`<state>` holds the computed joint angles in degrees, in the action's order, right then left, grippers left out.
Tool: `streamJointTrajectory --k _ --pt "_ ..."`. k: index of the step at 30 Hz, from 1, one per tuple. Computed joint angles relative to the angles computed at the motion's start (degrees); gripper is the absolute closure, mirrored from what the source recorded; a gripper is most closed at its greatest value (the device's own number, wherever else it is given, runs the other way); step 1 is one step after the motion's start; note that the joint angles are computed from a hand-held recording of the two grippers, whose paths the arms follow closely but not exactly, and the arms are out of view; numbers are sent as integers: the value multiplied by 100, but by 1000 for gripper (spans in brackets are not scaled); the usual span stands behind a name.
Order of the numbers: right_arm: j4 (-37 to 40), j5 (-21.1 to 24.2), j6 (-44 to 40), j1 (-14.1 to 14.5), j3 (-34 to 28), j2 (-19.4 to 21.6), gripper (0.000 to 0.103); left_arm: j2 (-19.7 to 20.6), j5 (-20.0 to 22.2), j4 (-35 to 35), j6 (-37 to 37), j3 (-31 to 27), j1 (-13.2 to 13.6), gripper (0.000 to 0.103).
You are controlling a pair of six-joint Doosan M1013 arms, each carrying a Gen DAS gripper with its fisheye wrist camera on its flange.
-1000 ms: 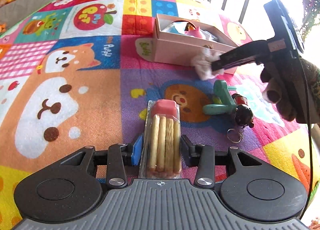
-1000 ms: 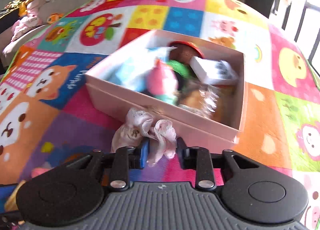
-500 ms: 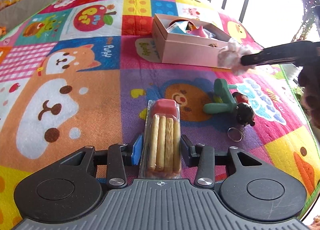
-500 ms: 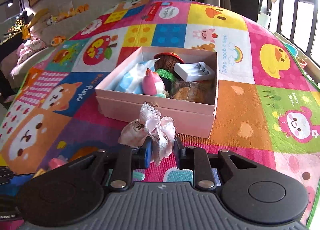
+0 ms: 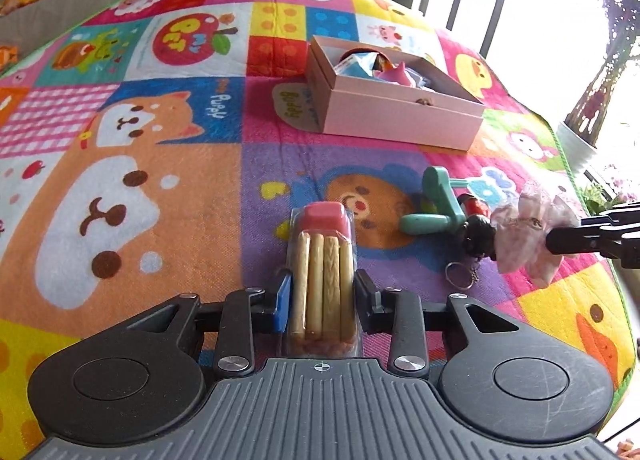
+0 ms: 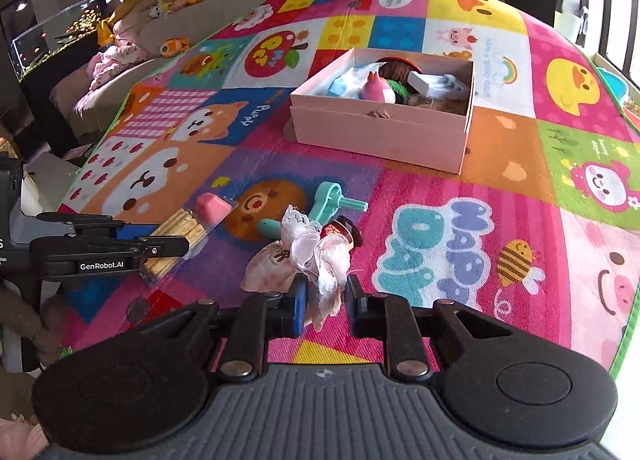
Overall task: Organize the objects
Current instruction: 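Lower the wafer pack into the pink box and open the left tool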
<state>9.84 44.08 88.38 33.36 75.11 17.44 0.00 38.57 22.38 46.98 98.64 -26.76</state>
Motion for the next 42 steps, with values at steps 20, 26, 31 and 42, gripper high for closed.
streamJointTrajectory --k 20,26,31,42 --pt "507 -1426 -70 -319 599 -343 84 2346 -892 180 -442 -3034 210 67" --pt "228 -1430 123 -393 677 -388 84 2237 -888 -353 -292 -2733 270 65" --pt "113 -1274 258 -412 522 -267 84 1594 -1693 1556 -2645 -1837 329 65" --pt "-146 -890 233 -187 55 -30 84 1817 -87 162 -1111 -2166 646 64"
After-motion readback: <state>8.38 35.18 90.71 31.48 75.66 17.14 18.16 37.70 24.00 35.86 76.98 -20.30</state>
